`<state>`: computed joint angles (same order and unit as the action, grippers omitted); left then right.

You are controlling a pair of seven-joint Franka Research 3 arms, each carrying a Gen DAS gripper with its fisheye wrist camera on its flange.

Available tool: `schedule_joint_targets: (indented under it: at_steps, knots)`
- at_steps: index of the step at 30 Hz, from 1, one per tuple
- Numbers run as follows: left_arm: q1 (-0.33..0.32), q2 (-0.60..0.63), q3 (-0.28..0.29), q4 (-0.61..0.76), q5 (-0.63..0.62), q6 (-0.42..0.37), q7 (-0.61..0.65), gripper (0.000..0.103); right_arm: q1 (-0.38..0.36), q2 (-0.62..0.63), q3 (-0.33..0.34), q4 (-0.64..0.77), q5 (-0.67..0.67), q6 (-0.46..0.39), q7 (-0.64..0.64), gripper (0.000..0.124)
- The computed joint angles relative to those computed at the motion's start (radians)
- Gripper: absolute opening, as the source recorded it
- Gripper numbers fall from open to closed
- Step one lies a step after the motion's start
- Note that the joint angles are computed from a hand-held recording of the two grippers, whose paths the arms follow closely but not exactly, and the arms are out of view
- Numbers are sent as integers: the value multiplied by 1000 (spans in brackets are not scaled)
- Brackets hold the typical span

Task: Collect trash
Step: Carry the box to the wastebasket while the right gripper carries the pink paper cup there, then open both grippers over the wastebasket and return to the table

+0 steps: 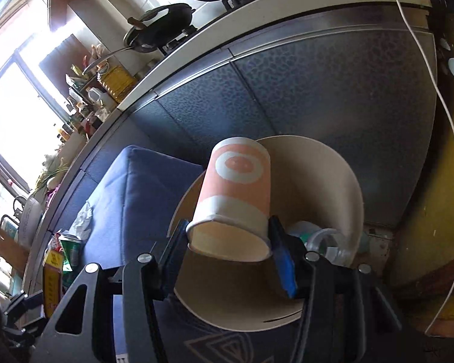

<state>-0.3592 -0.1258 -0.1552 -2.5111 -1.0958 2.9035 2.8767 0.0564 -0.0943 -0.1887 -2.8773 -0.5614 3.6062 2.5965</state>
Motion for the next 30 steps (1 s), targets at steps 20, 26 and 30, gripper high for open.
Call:
schedule_joint_targets:
  at_steps: [20,26,30]
  knots:
    - [178,287,-252,295,312,-87,-468,77,-42,-6,17,-64,84,105,-115,70]
    - [184,108,-182,118,18,-45,-252,77,-10,-57,21,-92,111,127,-95,70]
    - [169,9,-98,-20,-58,1,-208,77,46,-81,18,-84,107,117,-60,70]
